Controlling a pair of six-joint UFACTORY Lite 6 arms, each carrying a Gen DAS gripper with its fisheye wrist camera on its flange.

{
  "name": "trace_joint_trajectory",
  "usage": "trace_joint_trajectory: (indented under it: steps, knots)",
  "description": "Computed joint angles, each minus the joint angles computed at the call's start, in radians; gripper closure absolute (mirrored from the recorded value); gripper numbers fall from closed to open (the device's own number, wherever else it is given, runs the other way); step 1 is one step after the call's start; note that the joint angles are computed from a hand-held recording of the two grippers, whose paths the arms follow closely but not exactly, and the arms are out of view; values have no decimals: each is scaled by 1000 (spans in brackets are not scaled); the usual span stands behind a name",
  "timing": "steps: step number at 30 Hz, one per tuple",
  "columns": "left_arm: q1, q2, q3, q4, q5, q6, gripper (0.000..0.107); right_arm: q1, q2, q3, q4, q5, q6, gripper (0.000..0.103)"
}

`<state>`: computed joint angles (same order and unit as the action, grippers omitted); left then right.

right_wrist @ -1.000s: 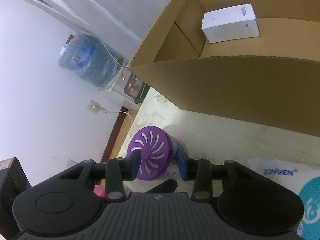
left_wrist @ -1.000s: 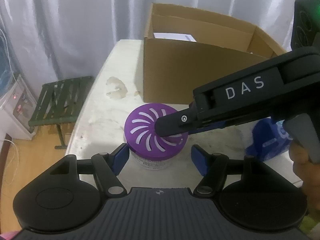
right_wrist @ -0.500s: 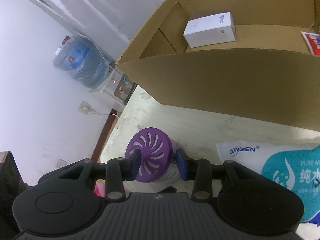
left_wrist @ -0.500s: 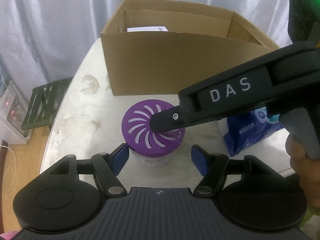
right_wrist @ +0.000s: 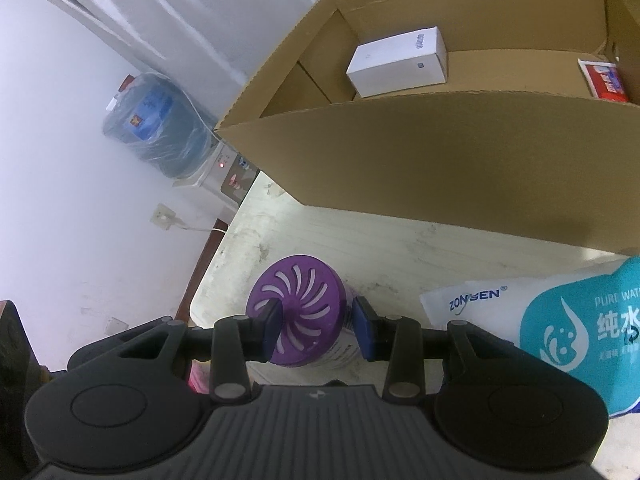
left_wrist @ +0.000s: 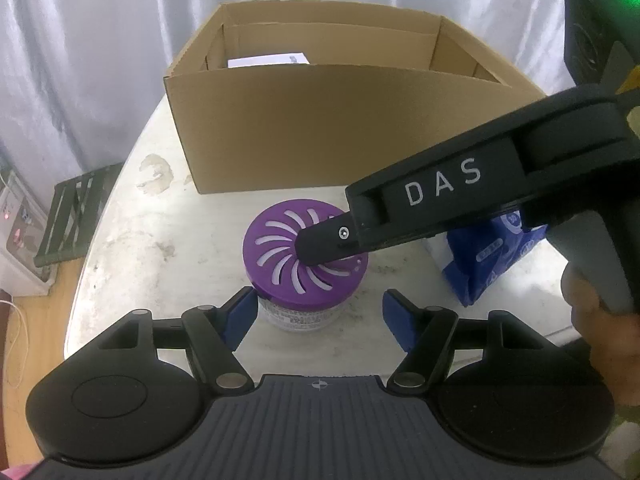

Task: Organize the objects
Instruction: 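Close the right gripper firmly around the purple tin's body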

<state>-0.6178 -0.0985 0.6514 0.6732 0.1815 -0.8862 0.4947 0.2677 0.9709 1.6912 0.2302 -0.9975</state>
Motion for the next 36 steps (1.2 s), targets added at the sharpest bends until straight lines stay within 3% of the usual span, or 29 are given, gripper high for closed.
trace_joint_trajectory:
  steps: [6, 10, 17, 23, 31, 36]
  knots:
    - [17, -24, -39, 76, -21, -64, 36, -11, 9, 7, 5, 28, 19, 61]
    - [6, -5, -42, 225, -19, -211, 36, -7, 23, 27, -40, 18, 65, 60]
    - [17, 46, -9, 311, -23, -287, 37, -1, 66, 81, -137, 10, 153, 60]
    - [-14, 53, 13, 291, 41, -250, 39, 14, 78, 104, -222, 0, 228, 59]
    - [-15, -64, -57, 184, 79, -174, 40, 34, 82, 119, -260, 24, 269, 58]
    - [-40, -45, -61, 306, 68, -333, 40, 34, 94, 134, -292, 34, 296, 58]
